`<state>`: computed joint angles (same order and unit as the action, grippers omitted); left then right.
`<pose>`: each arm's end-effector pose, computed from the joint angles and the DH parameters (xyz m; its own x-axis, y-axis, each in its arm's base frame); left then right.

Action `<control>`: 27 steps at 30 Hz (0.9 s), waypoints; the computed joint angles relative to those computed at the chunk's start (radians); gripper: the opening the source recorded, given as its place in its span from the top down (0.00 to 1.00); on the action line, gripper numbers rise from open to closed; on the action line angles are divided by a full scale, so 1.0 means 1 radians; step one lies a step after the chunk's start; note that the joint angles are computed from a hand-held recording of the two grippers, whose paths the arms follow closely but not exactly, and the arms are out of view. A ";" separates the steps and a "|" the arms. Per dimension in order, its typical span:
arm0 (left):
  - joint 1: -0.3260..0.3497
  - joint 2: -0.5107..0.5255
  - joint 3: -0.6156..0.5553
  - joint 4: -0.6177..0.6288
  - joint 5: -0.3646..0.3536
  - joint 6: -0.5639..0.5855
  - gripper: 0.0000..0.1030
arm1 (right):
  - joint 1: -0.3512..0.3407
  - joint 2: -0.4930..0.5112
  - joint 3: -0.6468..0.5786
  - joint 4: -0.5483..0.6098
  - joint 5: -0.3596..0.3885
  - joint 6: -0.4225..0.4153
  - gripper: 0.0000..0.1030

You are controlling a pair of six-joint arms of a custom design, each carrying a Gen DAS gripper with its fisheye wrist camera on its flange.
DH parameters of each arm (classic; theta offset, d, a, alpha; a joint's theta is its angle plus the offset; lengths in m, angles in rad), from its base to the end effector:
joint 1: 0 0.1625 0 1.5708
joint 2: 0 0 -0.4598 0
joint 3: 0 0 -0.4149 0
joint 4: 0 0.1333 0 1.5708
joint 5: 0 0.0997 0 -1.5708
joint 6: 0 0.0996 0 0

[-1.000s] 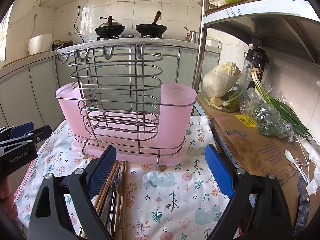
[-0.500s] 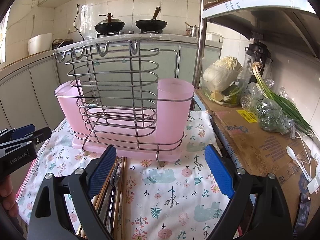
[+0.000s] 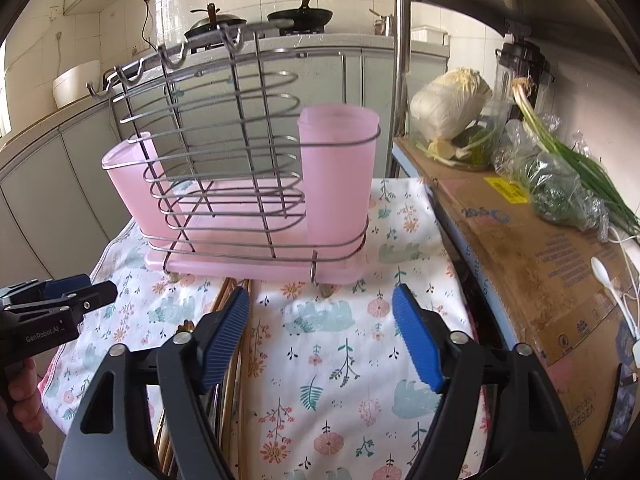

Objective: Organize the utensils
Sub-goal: 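Grasp the gold-headed spoon with the left tool while the right tool grasps the black spoon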

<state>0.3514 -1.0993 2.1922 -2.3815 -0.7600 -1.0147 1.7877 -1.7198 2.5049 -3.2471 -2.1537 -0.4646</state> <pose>-0.3765 -0.3569 0.1100 -0.7910 0.0973 -0.6040 0.4356 0.7829 -0.4443 0.1525 -0.3274 0.3492 -0.7507 -0.0618 0.6578 -0.5275 0.6555 -0.5404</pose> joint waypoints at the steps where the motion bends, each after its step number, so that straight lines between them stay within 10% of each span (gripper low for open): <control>1: 0.003 0.005 0.000 -0.007 -0.014 0.011 0.47 | -0.009 -0.006 0.001 0.017 0.009 0.004 0.35; 12: 0.027 0.071 -0.014 -0.063 -0.125 0.128 0.47 | -0.098 -0.055 0.012 0.158 0.093 0.033 0.65; 27: 0.093 0.180 -0.079 -0.096 -0.144 0.200 0.57 | -0.163 -0.071 0.009 0.225 0.164 0.031 0.69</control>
